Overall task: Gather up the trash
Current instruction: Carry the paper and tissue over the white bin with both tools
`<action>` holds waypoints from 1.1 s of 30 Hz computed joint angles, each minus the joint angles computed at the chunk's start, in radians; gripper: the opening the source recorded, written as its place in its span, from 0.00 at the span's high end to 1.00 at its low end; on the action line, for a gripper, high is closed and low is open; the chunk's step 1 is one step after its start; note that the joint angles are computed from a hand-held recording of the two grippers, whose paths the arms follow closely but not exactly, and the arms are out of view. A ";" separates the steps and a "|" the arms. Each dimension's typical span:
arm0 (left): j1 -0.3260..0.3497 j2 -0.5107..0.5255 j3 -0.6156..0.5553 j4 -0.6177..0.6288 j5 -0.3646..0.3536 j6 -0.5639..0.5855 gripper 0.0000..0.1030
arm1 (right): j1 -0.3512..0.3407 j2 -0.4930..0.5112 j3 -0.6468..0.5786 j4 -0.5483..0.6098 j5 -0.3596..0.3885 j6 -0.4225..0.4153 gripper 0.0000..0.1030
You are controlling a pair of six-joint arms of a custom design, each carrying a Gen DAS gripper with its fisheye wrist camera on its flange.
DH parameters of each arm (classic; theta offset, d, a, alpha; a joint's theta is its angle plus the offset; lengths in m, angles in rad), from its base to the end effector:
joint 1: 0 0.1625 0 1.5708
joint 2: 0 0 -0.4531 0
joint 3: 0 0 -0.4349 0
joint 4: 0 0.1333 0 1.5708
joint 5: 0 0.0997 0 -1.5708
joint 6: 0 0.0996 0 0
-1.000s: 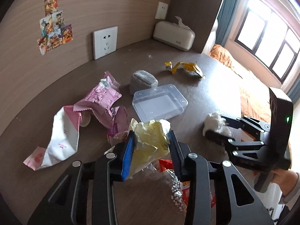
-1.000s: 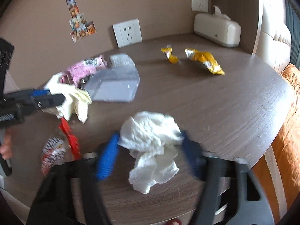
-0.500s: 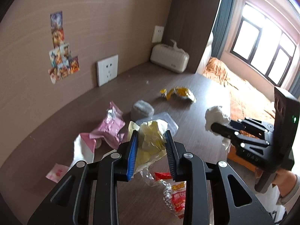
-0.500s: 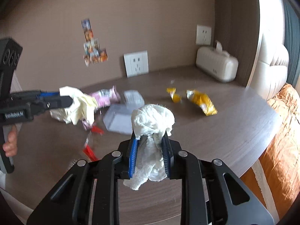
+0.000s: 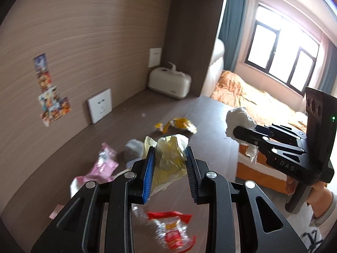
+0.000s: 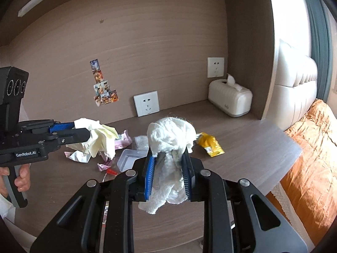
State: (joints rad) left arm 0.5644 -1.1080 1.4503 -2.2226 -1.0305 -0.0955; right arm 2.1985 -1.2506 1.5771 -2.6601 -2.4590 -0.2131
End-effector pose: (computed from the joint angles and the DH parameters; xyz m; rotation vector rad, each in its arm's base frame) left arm -0.5206 -0.5480 0.3710 1.0991 2.5131 -0.7615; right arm 0.4388 -0.5094 0.4766 0.5150 -2.1814 1.0797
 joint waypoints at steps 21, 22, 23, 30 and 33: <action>-0.048 0.215 -0.153 0.012 -0.221 0.080 0.72 | 0.002 -0.186 0.081 0.065 -0.190 0.087 0.76; -0.049 0.226 -0.161 0.015 -0.231 0.085 0.72 | 0.002 -0.197 0.087 0.073 -0.198 0.096 0.76; -0.050 0.238 -0.170 0.019 -0.244 0.088 0.72 | 0.000 -0.210 0.094 0.082 -0.210 0.107 0.76; -0.066 0.315 -0.221 0.040 -0.301 0.101 0.72 | -0.009 -0.283 0.128 0.122 -0.252 0.159 0.76; -0.069 0.348 -0.247 0.050 -0.319 0.106 0.72 | -0.014 -0.311 0.139 0.146 -0.261 0.180 0.76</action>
